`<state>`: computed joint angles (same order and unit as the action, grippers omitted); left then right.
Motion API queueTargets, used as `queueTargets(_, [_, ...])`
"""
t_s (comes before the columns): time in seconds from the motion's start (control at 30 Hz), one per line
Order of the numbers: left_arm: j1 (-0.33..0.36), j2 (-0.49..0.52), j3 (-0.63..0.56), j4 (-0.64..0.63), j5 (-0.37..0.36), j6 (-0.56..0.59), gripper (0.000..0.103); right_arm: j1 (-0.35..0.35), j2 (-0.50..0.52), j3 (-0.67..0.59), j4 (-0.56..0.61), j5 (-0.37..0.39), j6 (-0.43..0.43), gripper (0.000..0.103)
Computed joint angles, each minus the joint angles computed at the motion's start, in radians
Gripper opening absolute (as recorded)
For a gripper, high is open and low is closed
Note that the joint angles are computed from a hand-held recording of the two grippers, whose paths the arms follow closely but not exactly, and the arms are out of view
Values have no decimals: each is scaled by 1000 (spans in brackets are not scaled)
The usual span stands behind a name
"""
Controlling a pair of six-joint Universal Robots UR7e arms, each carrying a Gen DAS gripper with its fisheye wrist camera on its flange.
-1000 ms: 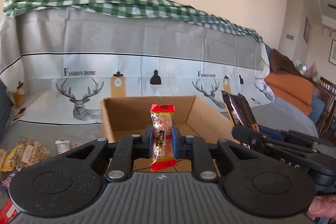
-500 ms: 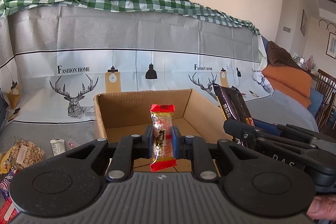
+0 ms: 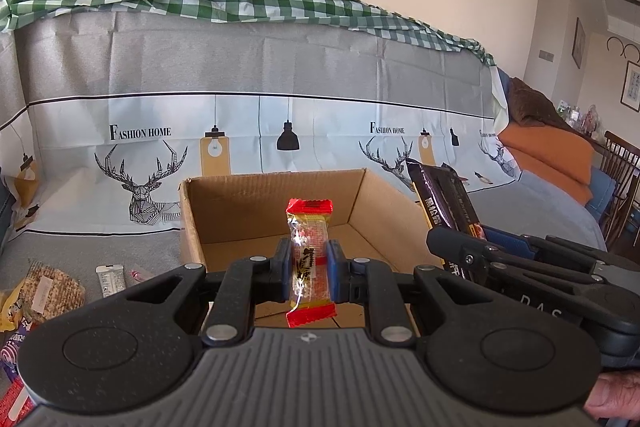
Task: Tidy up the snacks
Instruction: 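Open the right tool dropping the chocolate bar while the left tool releases the candy into the box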
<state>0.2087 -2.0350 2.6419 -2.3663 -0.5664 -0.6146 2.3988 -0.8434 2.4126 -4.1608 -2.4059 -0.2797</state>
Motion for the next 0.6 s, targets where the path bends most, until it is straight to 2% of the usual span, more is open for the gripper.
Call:
queueTargets(0.27, [6,2,-2,-11,-16,5,21,-3,-8,5,12,3,6,42])
queueTargets(0.3, [18,6,-6,-17,-37,12,24,-2,-8,3,16,-2,7,48])
queueTargets(0.33, [23,10,-10,-10,-46,9,38,0,-8,0,23,-9,10,54])
queueTargets(0.37, [17,11,-8,3,-34,1,44,2,-5,-4,20,-20,8,64])
queueTargets(0.4, [11,11,-6,3,-23,3,44,5,-2,-6,14,-26,5,66])
queueTargets(0.6, [12,0,-3,3,-8,-7,44,7,-1,-6,13,-29,12,66])
